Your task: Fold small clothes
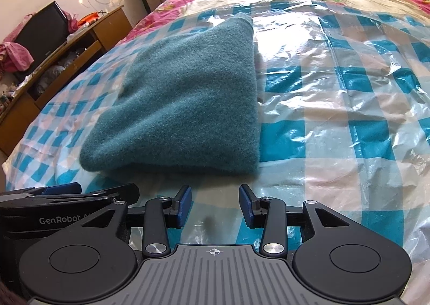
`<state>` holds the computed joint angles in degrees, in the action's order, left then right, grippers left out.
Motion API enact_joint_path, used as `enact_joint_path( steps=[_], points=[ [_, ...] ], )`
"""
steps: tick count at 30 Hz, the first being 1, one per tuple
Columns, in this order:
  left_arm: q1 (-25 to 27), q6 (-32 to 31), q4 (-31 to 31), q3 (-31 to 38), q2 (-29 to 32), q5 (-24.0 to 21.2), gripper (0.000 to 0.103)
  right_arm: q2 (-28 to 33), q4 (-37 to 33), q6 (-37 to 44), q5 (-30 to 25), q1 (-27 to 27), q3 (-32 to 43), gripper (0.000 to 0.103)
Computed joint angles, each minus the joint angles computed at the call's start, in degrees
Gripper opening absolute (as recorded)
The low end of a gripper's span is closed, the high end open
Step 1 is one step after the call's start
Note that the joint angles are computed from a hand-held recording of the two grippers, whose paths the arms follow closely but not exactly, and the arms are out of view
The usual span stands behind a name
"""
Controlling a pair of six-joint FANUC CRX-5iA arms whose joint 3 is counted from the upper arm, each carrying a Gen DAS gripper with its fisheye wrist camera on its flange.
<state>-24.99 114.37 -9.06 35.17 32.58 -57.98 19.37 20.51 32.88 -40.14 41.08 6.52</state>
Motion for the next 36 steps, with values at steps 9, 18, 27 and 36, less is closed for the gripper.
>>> enact_joint_path(
  steps=[9, 18, 27, 36],
  points=[
    [0.19, 0.07, 0.62, -0.56, -0.19, 0.16, 0.103, -0.09, -0.02, 0.00, 0.06, 0.00, -0.09, 0.039],
    [-0.08, 0.50, -0.21, 0.16, 0.22, -1.10, 0.103, -0.55, 0.05, -0.44, 0.45, 0.18, -0.70, 0.039],
    [0.03, 0.36, 0.07, 0.24, 0.26, -1.32, 0.103, -0.57, -0.17, -0.44, 0.21, 0.27, -0.62, 0.039],
    [0.07, 0.61, 0.38, 0.25, 0.32, -1.78, 0.103, -0.68, -0.18, -0.64, 0.46, 0.38, -0.89, 0.039]
  ],
)
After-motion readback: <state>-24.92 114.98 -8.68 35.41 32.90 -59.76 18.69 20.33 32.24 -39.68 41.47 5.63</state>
